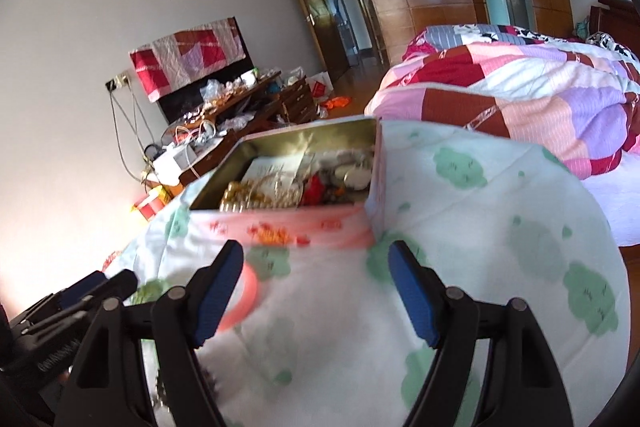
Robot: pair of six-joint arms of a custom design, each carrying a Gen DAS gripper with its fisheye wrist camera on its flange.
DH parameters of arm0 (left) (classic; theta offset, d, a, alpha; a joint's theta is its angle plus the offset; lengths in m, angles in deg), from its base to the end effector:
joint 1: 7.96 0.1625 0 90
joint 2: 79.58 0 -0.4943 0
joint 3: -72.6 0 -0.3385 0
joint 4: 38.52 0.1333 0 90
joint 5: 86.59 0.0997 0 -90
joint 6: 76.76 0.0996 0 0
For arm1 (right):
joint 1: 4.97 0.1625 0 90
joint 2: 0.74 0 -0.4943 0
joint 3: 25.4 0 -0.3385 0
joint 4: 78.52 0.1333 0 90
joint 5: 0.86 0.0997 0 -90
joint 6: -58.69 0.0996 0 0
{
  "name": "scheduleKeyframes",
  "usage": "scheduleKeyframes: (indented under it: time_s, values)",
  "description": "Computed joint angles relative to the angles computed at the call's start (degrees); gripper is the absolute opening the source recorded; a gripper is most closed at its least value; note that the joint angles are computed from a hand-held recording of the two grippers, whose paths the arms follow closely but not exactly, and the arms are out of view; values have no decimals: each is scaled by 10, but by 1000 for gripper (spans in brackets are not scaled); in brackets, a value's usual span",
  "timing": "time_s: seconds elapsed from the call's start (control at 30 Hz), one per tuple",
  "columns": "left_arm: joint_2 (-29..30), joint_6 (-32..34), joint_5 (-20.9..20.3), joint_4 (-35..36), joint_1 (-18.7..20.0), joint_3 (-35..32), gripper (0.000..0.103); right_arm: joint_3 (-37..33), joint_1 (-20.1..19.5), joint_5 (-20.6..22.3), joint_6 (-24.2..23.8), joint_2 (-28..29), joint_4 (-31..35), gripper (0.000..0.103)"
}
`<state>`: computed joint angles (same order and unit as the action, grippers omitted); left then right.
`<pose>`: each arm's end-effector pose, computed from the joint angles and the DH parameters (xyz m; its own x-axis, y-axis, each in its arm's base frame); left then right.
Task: Organize jewelry
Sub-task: 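Move both grippers back to the table beside the bead bracelet and ring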
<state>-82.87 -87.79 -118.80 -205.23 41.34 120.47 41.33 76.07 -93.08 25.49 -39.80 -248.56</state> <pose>-0.3875 -0.7842 -0.0387 -0.7903 -0.1165 -0.6015 0.4086 0.6314 -0.6591 -0.0004 -0.8334 0.3350 -0.8740 -0.1747 0.4534 -0.4583 0.6065 -0.6497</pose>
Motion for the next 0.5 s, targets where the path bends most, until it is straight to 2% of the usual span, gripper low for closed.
scheduleKeyframes:
  time_s: [0.17, 0.37, 0.5]
  values:
    - [-38, -39, 6, -34, 0, 96, 62, 24, -1, 6, -19, -15, 14, 78]
    - [-75, -66, 13, -64, 0, 192, 62, 37, -1, -3, -45, -30, 81, 78]
    - [-91, -66, -2, -72, 3, 231, 62, 54, -1, 2, -66, -40, 124, 78]
